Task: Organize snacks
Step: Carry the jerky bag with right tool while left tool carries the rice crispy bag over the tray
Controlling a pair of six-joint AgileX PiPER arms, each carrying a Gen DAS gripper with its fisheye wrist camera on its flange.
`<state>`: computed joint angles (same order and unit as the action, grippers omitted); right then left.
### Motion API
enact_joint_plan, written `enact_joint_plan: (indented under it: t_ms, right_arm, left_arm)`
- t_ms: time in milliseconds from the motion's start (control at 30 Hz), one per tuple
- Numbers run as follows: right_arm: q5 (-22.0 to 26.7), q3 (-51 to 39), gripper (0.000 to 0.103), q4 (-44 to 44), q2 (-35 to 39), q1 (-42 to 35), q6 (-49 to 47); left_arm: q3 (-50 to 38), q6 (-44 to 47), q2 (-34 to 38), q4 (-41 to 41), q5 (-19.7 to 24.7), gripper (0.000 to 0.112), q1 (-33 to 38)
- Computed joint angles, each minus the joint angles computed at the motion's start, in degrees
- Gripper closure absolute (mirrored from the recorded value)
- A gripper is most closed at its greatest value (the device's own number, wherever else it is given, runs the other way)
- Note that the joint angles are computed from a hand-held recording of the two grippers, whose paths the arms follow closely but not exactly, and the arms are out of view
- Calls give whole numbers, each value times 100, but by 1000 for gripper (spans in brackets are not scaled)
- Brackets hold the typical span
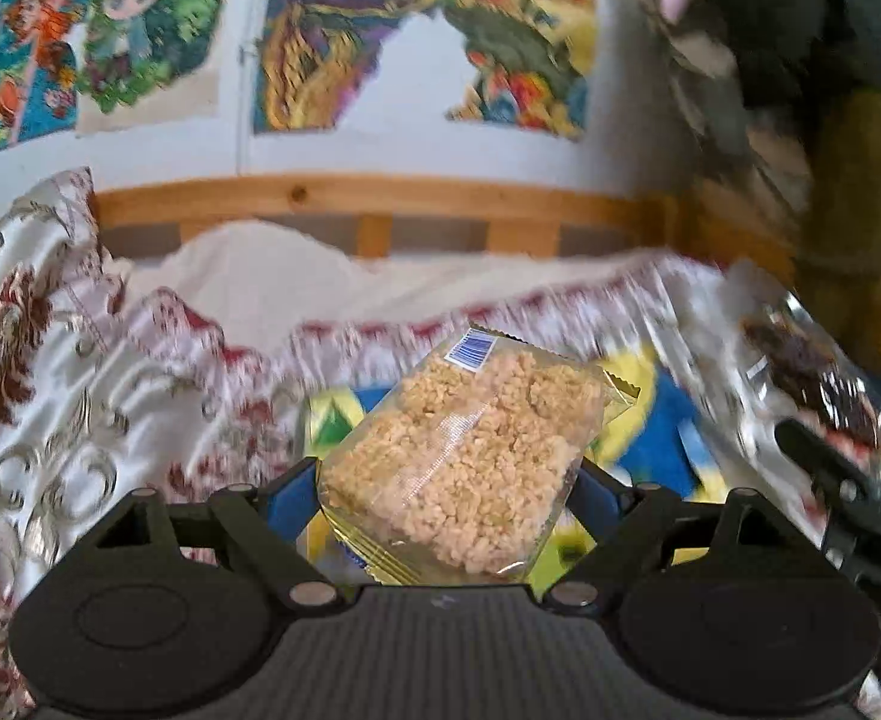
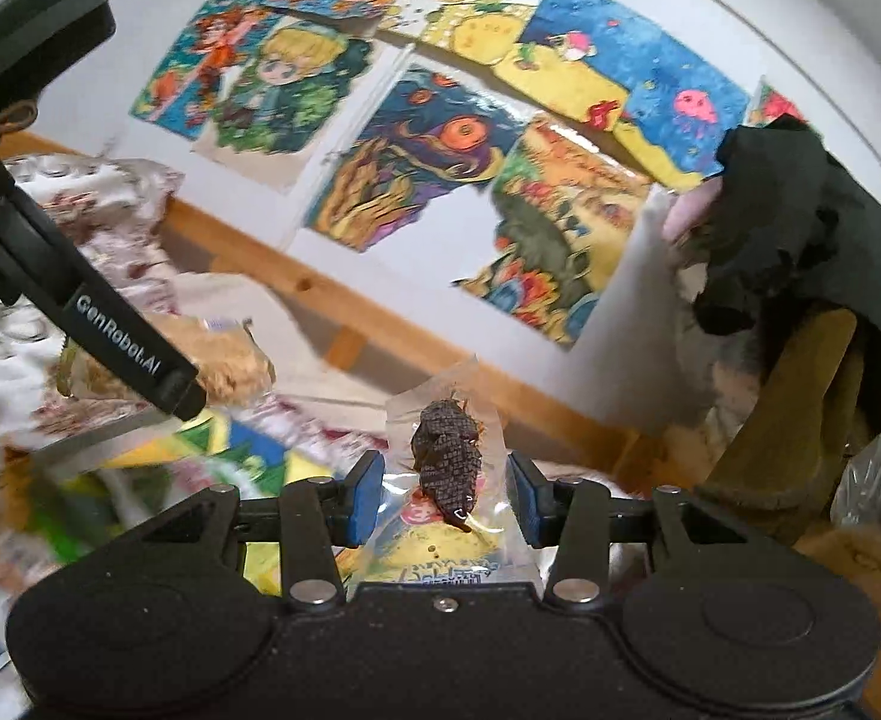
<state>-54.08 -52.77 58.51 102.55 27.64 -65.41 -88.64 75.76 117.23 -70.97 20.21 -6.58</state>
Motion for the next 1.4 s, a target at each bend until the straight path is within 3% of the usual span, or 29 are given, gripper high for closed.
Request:
enact_joint_plan:
  t_ms: [300, 733, 1067, 1400]
  right_arm:
    - [389, -1539, 56, 16, 988, -625, 191]
    - [1163, -2577, 56, 550, 1816, -1142, 114]
    - [2136, -3178, 56, 1942, 2145, -1419, -945]
    - [2570, -3419, 56, 3060, 2289, -1511, -1895]
  left_arm:
    - [-1420, -705, 986, 303, -198, 24, -259]
    - [-3065, -3581, 2219, 2994, 189, 24, -355]
    - [-3388, -3975, 2522, 3685, 432, 24, -502]
    - [-3706, -4703, 2711, 4688, 721, 24, -633]
